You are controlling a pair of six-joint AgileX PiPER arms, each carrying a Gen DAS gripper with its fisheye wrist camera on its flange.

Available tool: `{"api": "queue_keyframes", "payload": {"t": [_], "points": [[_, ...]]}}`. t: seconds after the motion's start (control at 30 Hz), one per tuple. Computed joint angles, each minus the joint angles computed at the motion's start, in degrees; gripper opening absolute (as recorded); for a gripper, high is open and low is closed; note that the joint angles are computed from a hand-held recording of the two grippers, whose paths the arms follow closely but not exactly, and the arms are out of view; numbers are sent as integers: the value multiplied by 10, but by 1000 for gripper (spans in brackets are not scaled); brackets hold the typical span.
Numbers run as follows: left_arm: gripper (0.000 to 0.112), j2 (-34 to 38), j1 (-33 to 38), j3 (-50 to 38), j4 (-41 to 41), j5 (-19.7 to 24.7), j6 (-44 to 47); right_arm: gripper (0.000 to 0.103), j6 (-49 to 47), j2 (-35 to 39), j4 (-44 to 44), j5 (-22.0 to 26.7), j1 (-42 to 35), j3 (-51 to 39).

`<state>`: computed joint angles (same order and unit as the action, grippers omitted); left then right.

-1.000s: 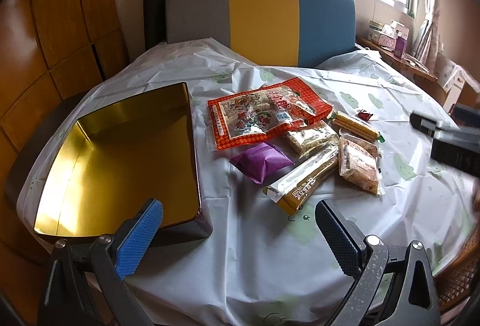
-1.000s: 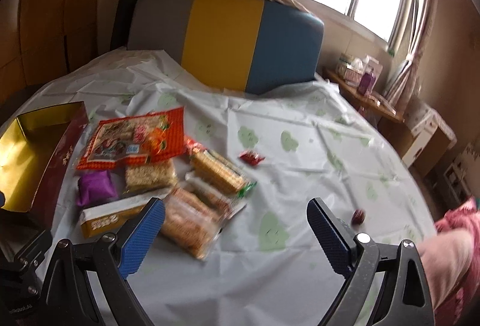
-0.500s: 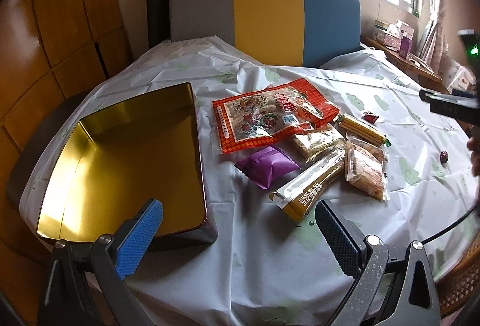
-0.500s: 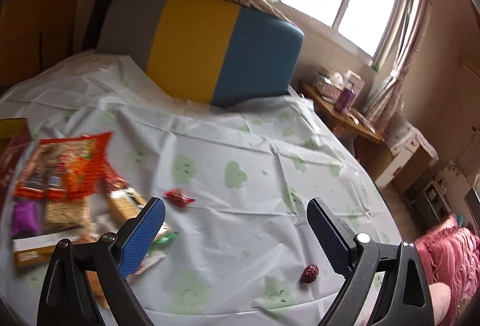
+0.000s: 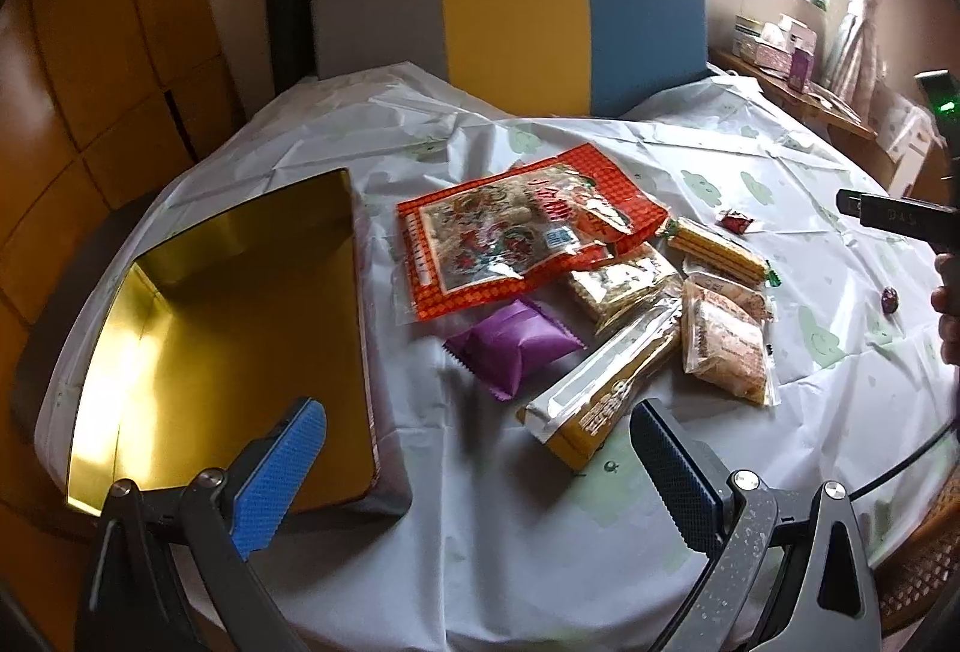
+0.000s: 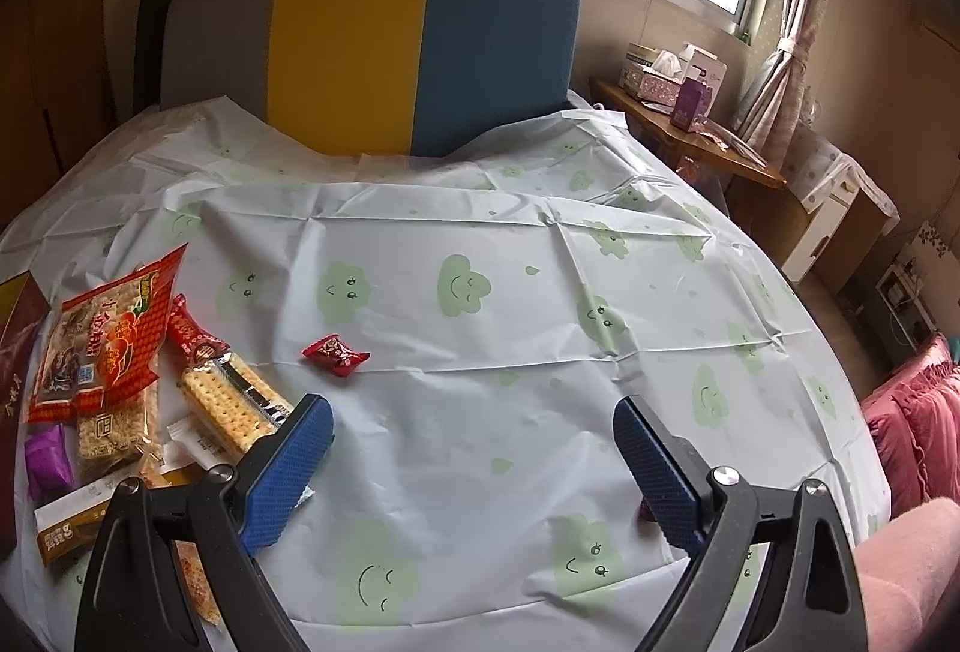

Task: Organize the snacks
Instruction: 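Grasp the orange-red printed snack bag with the left tool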

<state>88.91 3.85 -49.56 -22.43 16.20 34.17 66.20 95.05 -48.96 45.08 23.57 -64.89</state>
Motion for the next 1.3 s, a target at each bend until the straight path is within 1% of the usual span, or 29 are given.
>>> {"api": "queue_keyframes", "payload": {"t": [0.03, 0.07, 0.1, 0.13, 0.17, 0.2, 0.27, 0.3, 0.33, 0.37, 0.43, 0.47, 0.53, 0.63, 0.67, 0.77, 0.8, 0.87, 1.0, 1.13, 1.23, 1.27, 1.3], "points": [[99, 10, 3, -16, -23, 18, 33, 96, -4, 2, 5, 0, -2, -3], [91, 24, 9, -40, -43, 48, 65, 96, -8, 3, 10, -1, -4, -5], [87, 35, 11, -57, -46, 66, 75, 96, -10, 4, 12, -3, -6, -6], [84, 57, 16, -93, -42, 104, 81, 96, -10, 3, 13, -4, -6, -5], [82, 82, 22, -133, -39, 141, 87, 96, -10, 2, 13, -5, -7, -5], [82, 100, 24, -163, -34, 162, 85, 96, -8, 2, 12, -6, -7, -4], [82, 134, 25, -220, -17, 201, 86, 96, -7, 0, 13, -8, -9, -3], [82, 157, 20, -257, 9, 210, 75, 96, -7, -1, 15, -9, -10, -3], [79, 175, 18, -286, 24, 224, 74, 96, -6, -3, 17, -11, -11, -2], [79, 188, 17, -307, 28, 239, 81, 96, -6, -3, 18, -13, -13, -2], [79, 232, 15, -378, 43, 288, 98, 96, -8, -5, 24, -16, -17, -2], [81, 246, 13, -400, 47, 301, 108, 96, -8, -6, 25, -17, -18, -2], [82, 277, 2, -444, 64, 314, 122, 96, -10, -7, 29, -20, -20, -2], [87, 320, -19, -503, 110, 316, 116, 96, -13, -7, 33, -24, -23, -1], [87, 337, -24, -528, 112, 329, 130, 96, -14, -7, 35, -25, -24, -1], [88, 371, -37, -575, 116, 351, 157, 96, -17, -6, 41, -28, -28, -2], [88, 387, -43, -600, 113, 369, 171, 96, -21, -6, 46, -29, -30, -2], [92, 407, -58, -627, 126, 373, 171, 96, -27, -5, 52, -30, -32, -3], [93, 432, -81, -657, 125, 382, 164, 96, -41, 2, 62, -29, -36, -9], [93, 425, -106, -624, 125, 337, 179, 96, -49, 5, 71, -30, -42, -12], [93, 441, -116, -649, 127, 334, 149, 96, -52, 6, 75, -31, -46, -13], [93, 446, -120, -653, 130, 323, 134, 97, -55, 6, 77, -32, -47, -13], [91, 457, -124, -668, 130, 324, 121, 97, -57, 6, 79, -34, -48, -14]]}}
